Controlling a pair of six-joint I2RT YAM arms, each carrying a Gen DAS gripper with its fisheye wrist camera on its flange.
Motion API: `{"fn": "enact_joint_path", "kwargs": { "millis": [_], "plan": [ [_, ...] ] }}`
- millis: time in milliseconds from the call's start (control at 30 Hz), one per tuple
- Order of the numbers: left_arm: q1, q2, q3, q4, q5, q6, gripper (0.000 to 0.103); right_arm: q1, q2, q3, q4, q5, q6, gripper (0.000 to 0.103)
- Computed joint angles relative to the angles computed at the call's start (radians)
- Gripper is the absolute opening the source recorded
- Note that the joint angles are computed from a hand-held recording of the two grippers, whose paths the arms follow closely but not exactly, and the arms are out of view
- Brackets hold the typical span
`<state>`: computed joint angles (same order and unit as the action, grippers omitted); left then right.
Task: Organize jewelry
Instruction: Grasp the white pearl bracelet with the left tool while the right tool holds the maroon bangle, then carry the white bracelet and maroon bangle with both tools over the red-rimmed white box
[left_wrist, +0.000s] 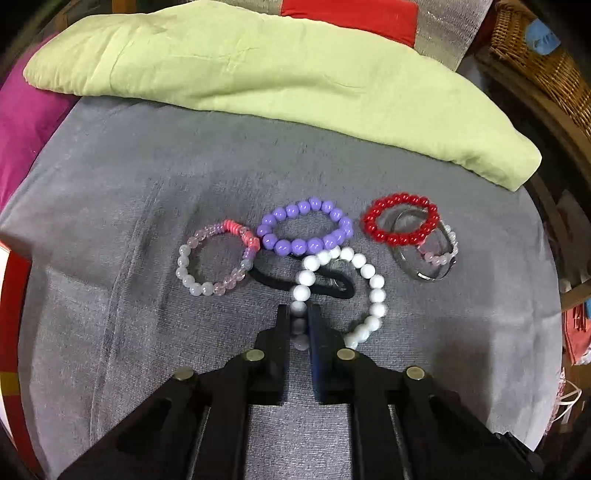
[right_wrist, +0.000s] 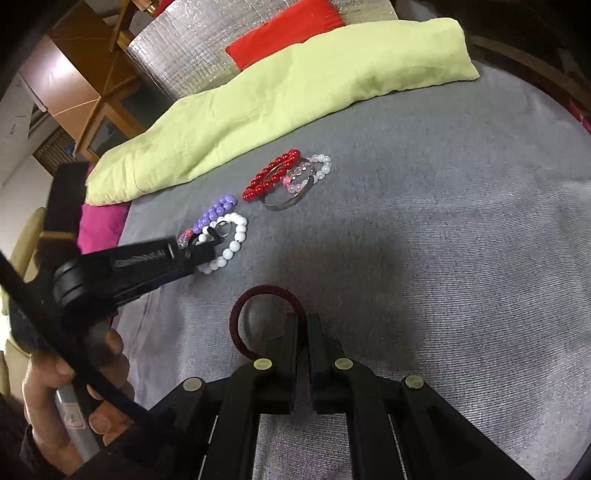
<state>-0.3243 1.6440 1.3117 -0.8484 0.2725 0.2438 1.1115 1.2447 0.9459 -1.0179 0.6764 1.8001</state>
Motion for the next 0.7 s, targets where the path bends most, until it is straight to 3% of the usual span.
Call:
{"fn": "enact_joint_path", "kwargs": {
  "millis": [200, 333, 500, 700],
  "plan": [
    [0.108, -0.155, -0.139, 0.003, 0.059, 0.162, 0.009, 0.045, 0.005, 0.020, -0.032, 0.032, 0.043, 0.005],
    [0.238, -0.252, -0.187, -0.066, 0.145, 0.318, 0.009, 0.082, 0.028, 0.045, -0.059, 0.047, 0.080, 0.005],
    [0.401, -0.298, -0.161, -0.181, 0.270, 0.485, 0.009, 0.141, 0.088, 0.104, -0.112, 0.063, 0.141, 0.005],
    [0.545, -0.297, -0.123, -0.270, 0.348, 0.647, 0.009, 0.249, 0.166, 0.169, -0.191, 0.064, 0.284, 0.005]
  ]
}}
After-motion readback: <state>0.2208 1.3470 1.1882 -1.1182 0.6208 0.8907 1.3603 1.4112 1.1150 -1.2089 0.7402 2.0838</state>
